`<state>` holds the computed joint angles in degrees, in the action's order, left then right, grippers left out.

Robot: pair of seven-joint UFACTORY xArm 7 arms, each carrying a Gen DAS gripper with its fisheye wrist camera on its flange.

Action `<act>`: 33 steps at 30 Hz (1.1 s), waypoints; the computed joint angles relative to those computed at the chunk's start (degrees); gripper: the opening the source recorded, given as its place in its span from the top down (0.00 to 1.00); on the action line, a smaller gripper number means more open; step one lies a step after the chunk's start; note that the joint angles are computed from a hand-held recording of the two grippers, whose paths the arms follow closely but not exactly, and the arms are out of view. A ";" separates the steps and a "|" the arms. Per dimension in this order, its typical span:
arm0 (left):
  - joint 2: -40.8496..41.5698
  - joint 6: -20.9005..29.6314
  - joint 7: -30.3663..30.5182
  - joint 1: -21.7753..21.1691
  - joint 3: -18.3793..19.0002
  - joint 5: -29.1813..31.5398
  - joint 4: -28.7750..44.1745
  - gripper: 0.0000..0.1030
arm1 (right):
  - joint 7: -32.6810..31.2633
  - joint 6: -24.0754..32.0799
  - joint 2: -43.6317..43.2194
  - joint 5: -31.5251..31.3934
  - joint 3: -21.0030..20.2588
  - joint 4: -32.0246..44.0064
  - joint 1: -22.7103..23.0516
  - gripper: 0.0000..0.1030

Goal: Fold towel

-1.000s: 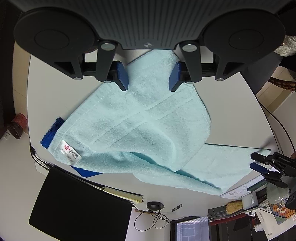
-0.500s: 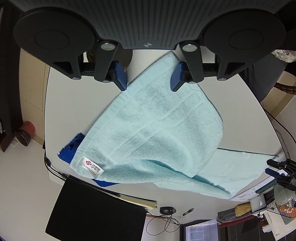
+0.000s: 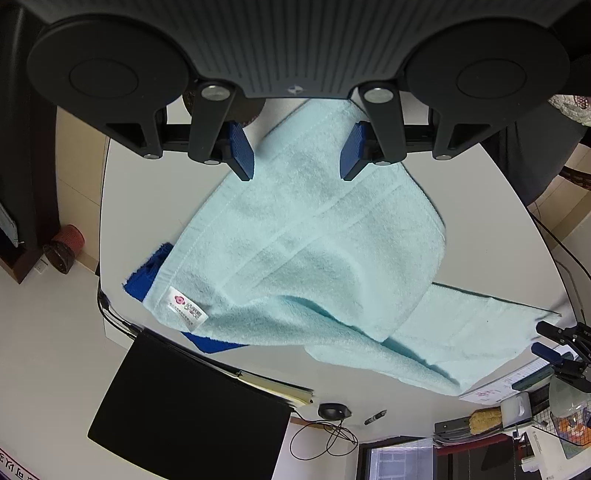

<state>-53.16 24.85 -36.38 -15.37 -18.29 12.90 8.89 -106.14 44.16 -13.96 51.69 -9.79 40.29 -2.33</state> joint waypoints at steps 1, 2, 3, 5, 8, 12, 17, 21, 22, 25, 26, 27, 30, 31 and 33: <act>1.45 -1.70 0.14 0.37 0.12 0.15 0.48 0.48 | -0.13 0.11 0.04 0.27 0.09 0.10 0.18 0.49; 3.34 -3.74 0.22 0.87 0.06 0.31 1.10 0.50 | -0.12 0.17 0.15 0.52 0.23 0.20 0.36 0.49; 5.04 -5.45 0.42 1.34 0.08 0.46 1.68 0.52 | 0.02 0.39 0.37 0.74 0.39 0.39 0.56 0.49; 8.97 -8.86 0.10 2.73 -0.71 0.73 3.18 0.52 | 0.21 0.75 0.90 1.23 0.73 0.80 0.90 0.49; 14.29 -12.74 -0.68 4.65 -2.08 1.06 5.38 0.53 | 0.92 1.77 2.06 1.95 1.42 1.58 1.37 0.49; 19.19 -16.80 -1.79 6.83 -3.81 1.81 7.55 0.53 | 1.51 3.30 3.43 2.60 2.47 2.55 1.65 0.50; 22.13 -20.28 -3.03 9.54 -5.94 2.68 8.92 0.53 | 1.93 5.57 4.51 3.68 3.41 3.45 1.81 0.50; 23.73 -21.04 -3.37 10.81 -6.86 2.88 9.32 0.53 | 2.14 5.63 5.37 3.51 4.42 3.74 1.94 0.50; 23.94 -20.90 -3.54 11.35 -7.43 3.18 9.37 0.54 | 2.16 5.31 5.57 3.29 4.64 3.71 1.96 0.50; 23.25 -20.65 -3.57 11.94 -8.48 4.27 9.05 0.54 | 1.67 5.53 6.12 3.33 4.64 3.92 1.76 0.49; 23.01 -20.35 -3.42 11.95 -8.67 4.63 8.97 0.54 | 1.63 6.02 6.28 3.09 4.52 4.14 1.53 0.49; 22.76 -20.07 -3.29 11.89 -8.77 4.94 8.88 0.53 | 1.51 6.21 6.39 3.00 4.55 4.27 1.41 0.49; 21.92 -19.99 -2.80 10.51 -7.40 4.79 7.98 0.53 | 1.17 6.49 6.67 2.65 4.65 4.57 1.06 0.49; 21.60 -19.99 -2.54 10.00 -6.83 4.61 7.63 0.53 | 1.16 6.57 6.75 2.52 4.67 4.67 0.94 0.49; 20.84 -19.86 -2.04 9.07 -5.85 4.13 6.88 0.53 | 1.11 6.79 7.02 2.25 4.59 4.98 0.63 0.49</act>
<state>-32.32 4.99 -38.43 -6.31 -24.13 17.03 15.77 -105.04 50.95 -6.94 53.94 -5.20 45.27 -1.70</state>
